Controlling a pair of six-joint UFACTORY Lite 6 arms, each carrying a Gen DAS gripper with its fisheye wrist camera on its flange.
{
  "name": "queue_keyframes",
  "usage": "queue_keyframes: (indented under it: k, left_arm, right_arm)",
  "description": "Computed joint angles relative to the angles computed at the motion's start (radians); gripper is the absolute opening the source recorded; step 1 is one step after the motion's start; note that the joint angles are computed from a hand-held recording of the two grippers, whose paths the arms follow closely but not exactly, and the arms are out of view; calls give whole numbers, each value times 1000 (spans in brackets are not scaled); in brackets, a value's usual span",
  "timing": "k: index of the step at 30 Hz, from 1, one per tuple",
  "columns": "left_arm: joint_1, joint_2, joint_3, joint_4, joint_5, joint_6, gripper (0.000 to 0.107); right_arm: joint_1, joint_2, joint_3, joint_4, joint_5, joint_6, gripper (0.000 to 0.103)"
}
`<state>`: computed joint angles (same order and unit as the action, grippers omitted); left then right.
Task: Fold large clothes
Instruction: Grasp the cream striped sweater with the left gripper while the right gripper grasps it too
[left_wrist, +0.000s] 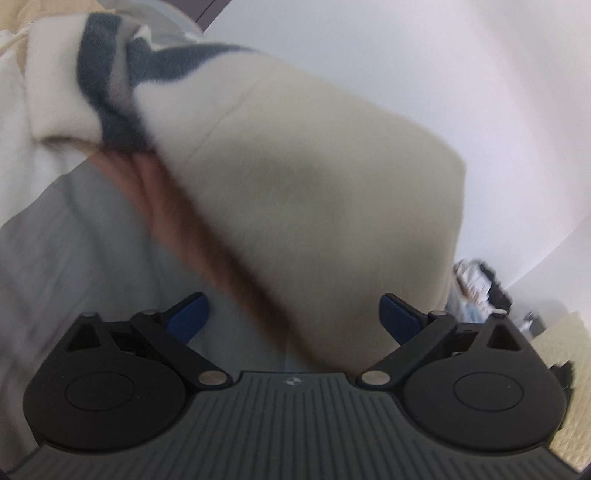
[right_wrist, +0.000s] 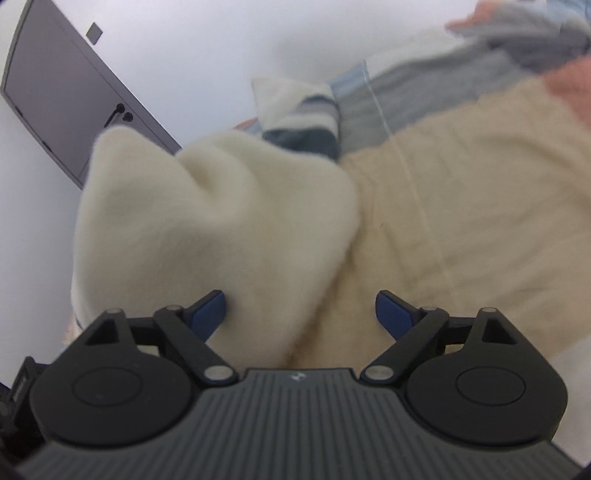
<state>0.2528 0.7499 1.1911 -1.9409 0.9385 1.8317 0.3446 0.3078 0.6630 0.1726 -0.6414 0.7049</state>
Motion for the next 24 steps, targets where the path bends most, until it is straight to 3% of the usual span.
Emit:
queue_keyframes:
  k: [2, 4, 6, 9, 11, 12, 19, 24]
  left_arm:
    - [1, 51, 50, 12, 54, -20, 87]
    - [-10, 85, 93, 27, 48, -35, 65]
    - [-10, 105, 116, 43, 60, -45, 50]
    - [-21, 44, 56, -13, 55, 35, 31]
    - [-36, -41, -32, -81, 37, 132, 19]
    - [-40, -85, -78, -116, 35, 177, 14]
    - [51, -433, -400, -140, 146, 275, 9]
    - [154, -753, -628, -68, 206, 245, 8]
  right_arm:
    - [9, 38, 23, 6, -36, -20, 88]
    - [17, 58, 31, -10, -83, -24, 78]
    - [21, 65, 28, -39, -131, -9, 71]
    - [39, 60, 9, -16, -174, -21, 47]
    - [58, 25, -19, 20, -195, -71, 24]
    - [64, 6, -30, 32, -205, -99, 21]
    - [133, -196, -133, 163, -192, -299, 12]
    - [251, -425, -243, 399, -170, -515, 9]
